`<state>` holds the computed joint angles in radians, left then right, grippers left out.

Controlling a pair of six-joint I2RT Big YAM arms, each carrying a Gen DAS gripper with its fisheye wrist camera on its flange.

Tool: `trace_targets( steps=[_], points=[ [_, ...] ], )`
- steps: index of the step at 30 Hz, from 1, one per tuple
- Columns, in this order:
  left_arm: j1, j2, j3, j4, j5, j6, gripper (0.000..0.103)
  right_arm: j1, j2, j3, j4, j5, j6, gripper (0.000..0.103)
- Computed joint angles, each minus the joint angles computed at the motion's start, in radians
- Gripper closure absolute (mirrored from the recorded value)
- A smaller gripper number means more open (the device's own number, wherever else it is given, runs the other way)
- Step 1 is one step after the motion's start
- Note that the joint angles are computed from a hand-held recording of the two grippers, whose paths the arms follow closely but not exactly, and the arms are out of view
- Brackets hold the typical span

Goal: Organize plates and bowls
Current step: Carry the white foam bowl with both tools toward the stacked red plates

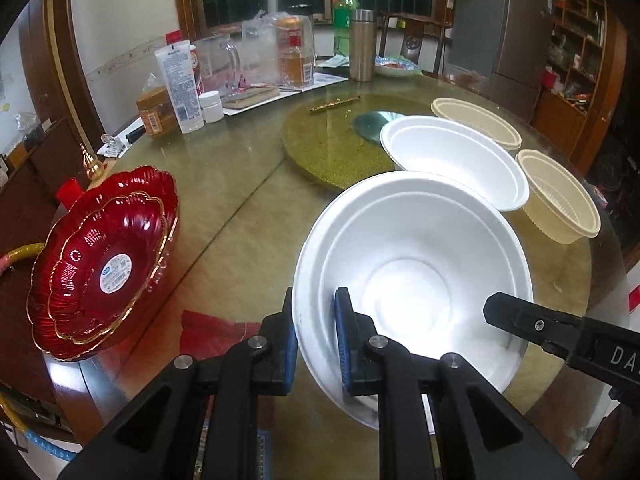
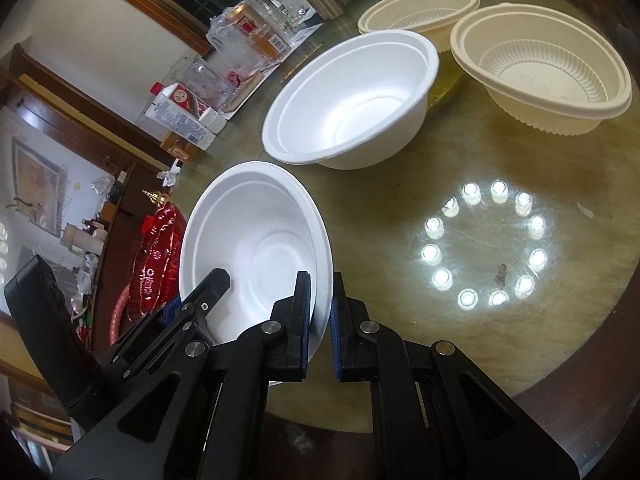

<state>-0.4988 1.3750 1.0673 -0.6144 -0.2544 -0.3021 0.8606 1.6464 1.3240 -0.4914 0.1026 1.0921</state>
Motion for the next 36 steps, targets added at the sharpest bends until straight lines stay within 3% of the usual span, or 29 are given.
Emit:
trace_targets(
  steps=[20, 29, 36],
  points=[
    [0.059, -0.104, -0.046, 0.028, -0.035, -0.009, 0.088, 0.019, 0.054, 0.132, -0.027, 0.007, -0.100, 0.095],
    [0.143, -0.178, -0.068, 0.016, -0.099, -0.037, 0.088, 0.035, 0.163, 0.319, -0.043, -0.054, -0.213, 0.095],
    [0.244, -0.205, -0.065, -0.003, -0.127, -0.056, 0.088, 0.043, 0.315, 0.566, -0.108, -0.144, -0.307, 0.095]
  ],
)
